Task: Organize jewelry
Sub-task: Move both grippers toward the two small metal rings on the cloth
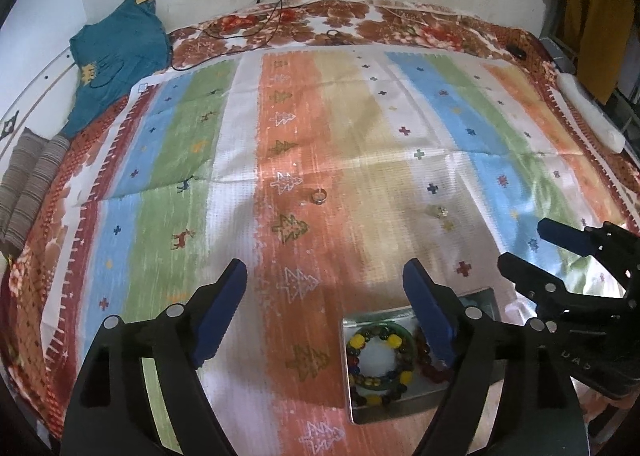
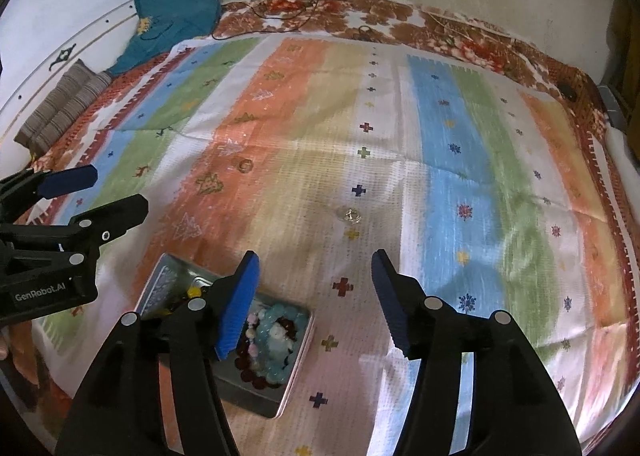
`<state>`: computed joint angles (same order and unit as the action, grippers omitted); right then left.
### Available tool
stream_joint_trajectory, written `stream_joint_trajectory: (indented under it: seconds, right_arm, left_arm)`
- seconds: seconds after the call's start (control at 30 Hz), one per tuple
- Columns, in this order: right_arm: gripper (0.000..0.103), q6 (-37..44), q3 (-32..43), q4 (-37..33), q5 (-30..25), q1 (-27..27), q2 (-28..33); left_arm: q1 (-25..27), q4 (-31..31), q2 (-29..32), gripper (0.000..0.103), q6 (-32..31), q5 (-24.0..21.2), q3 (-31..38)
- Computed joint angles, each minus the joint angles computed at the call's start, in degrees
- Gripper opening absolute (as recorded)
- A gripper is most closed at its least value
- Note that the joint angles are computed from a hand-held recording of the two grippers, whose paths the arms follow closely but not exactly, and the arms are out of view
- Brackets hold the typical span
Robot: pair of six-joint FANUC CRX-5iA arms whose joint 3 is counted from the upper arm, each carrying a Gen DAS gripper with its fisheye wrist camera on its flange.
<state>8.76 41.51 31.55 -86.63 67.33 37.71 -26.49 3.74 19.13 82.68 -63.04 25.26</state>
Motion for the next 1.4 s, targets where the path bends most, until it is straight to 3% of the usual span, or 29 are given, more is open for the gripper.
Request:
stream_joint_trajectory:
  seconds: [0.7, 1.4]
  right_arm:
    - [0.058, 1.97, -0.39, -4.85, 1.77, -4.12, 0.73]
    - [0.058, 4.30, 3.11, -9.16, 1.21, -7.28, 3.84]
  left_arm:
    - [0.37, -0.85, 9.27, 0.081, 3.98, -3.81, 10.70]
    - [0.56, -0.40, 18.75, 0.081, 3.11, -9.43, 21.53]
